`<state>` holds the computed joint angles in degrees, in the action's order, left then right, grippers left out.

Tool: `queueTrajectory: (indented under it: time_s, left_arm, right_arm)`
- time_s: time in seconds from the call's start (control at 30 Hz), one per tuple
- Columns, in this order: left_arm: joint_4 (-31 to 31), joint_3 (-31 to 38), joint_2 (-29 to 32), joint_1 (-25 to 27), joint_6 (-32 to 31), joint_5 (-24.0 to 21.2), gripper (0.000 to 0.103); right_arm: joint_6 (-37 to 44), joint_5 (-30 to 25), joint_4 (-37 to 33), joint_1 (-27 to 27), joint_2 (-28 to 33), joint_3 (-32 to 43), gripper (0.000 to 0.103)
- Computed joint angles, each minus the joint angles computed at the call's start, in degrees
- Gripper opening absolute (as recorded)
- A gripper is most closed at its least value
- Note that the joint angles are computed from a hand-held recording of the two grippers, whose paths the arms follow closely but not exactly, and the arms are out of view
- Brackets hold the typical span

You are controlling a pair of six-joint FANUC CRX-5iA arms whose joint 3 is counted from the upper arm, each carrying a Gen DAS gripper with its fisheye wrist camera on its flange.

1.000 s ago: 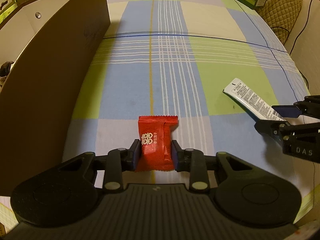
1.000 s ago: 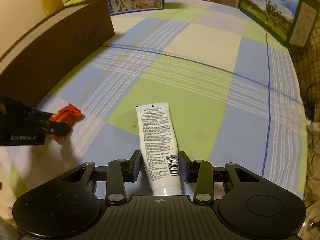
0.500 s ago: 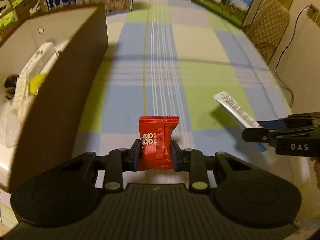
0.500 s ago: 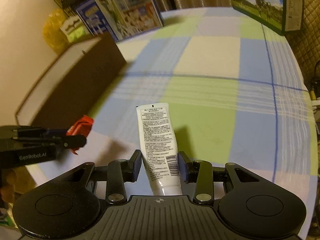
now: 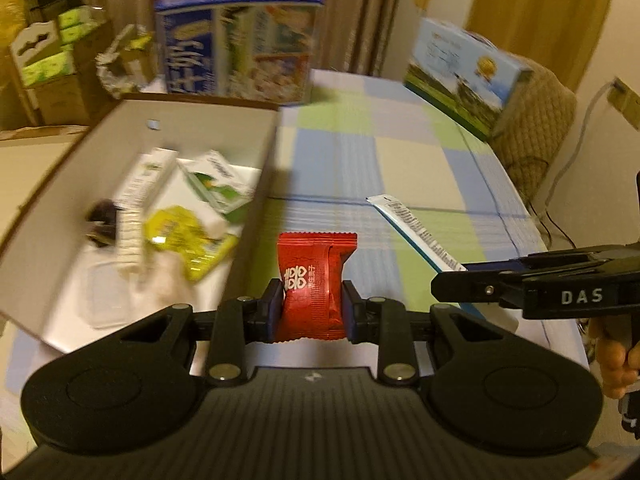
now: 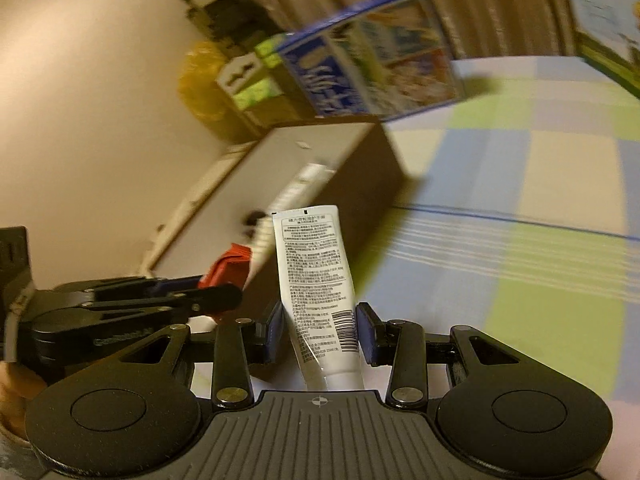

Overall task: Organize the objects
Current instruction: 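Carry the red packet and white tube with both tools over the box, then lower both tools into the box and open them to release packet and tube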

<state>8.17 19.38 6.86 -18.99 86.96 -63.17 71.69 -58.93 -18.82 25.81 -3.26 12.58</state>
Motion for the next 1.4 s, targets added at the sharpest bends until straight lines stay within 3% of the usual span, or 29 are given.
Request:
queueTrajectory:
  time_s: [0.33, 0.67, 1.03, 1.2, 1.4]
  left_arm:
    - [-1.41, -0.58, -2.31, 8.94, -1.24, -0.83, 0.025]
    - [0.62, 1.74, 1.71, 15.27, -7.18, -1.19, 0.025]
    - [1.98, 7.26, 9.02, 17.48, -11.56, -3.37, 0.025]
    - [2.35, 9.39, 11.38, 17.65, -12.8, -4.44, 0.025]
    - [2.89, 11.52, 13.59, 17.59, -13.93, -5.24, 0.025]
  right_arm:
    - [-1.52, 1.46, 0.55, 6.03, 8.84, 8.93, 0.036]
    - [-10.09, -0.33, 14.05, 11.69, 20.37, 18.65, 0.036]
    - [-13.19, -7.12, 24.11, 14.82, 30.44, 26.82, 0.037]
    - [-16.29, -5.5, 27.83, 15.19, 31.33, 25.46, 0.037]
    - [-15.76, -4.5, 25.9, 14.25, 31.08, 25.46, 0.038]
